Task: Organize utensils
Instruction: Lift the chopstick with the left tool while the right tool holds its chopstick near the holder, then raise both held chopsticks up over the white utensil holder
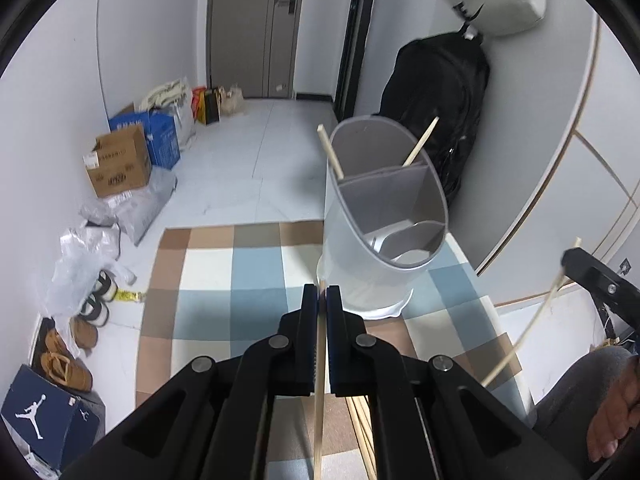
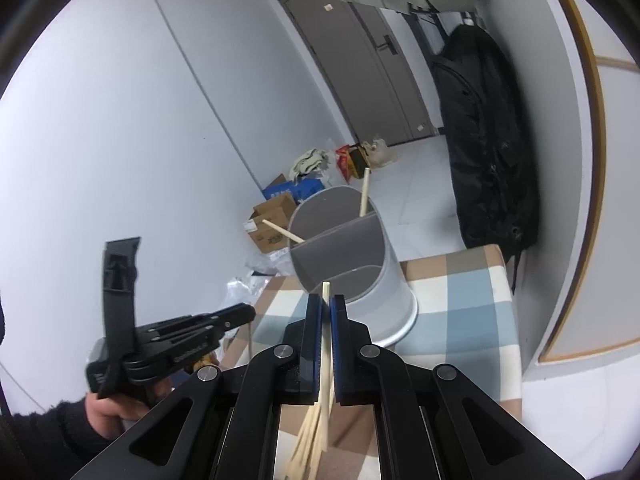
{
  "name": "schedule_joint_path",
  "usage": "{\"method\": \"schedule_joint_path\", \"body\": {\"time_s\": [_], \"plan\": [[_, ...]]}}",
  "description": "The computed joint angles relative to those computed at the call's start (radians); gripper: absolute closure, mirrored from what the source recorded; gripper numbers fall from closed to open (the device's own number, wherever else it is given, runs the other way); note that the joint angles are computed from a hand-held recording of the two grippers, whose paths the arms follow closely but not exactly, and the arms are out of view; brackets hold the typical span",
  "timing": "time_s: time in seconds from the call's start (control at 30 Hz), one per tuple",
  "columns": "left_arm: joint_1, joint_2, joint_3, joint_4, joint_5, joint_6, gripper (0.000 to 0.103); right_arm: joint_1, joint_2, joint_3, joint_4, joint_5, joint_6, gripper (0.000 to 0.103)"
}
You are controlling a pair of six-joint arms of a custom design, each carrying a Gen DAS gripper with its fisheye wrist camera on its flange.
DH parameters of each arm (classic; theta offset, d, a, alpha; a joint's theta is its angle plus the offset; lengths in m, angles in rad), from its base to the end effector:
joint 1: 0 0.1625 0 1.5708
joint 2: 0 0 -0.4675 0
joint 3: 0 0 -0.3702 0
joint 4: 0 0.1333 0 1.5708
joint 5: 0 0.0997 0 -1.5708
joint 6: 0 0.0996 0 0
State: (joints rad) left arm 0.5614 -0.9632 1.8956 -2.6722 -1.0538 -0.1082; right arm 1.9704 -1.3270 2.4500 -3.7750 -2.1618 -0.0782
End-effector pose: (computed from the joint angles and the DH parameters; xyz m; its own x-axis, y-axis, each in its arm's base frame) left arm -0.4110 -0.4741 0.1805 -0.6202 0.6309 -0.4662 0.7720 0.5964 -0.2198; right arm 0.2246 -0.3318 0.3316 -0.9391 0.0957 0.3302 -0.2571 0.4420 -0.8594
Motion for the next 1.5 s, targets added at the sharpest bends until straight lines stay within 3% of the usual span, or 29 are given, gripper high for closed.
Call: {"method": "schedule_joint_path", "body": {"time_s": [0.27, 0.73, 1.13, 1.5], "plan": [[0.014, -0.031, 0.006, -0.06, -0.02, 0.046, 0.103, 0.058, 0.027, -0.038, -0.015, -0.046, -0.052, 0.099], [-0.004, -0.057, -0.048, -0.011, -0.041, 0.06, 0.103, 0.115, 0.026, -0.155, 0.06, -0.089, -0.141, 0.099], [-0.026, -0.004, -0.23, 0.051, -0.056, 0.102, 0.103, 0.113, 0.01, -0.318, 0.159, -0.086, -0.185, 0.099], [-0.003, 0.08, -0.385, 0.059, -0.104, 0.116, 0.103, 0.083, 0.013, -0.448, 0.246, -0.071, -0.211, 0.099]]}}
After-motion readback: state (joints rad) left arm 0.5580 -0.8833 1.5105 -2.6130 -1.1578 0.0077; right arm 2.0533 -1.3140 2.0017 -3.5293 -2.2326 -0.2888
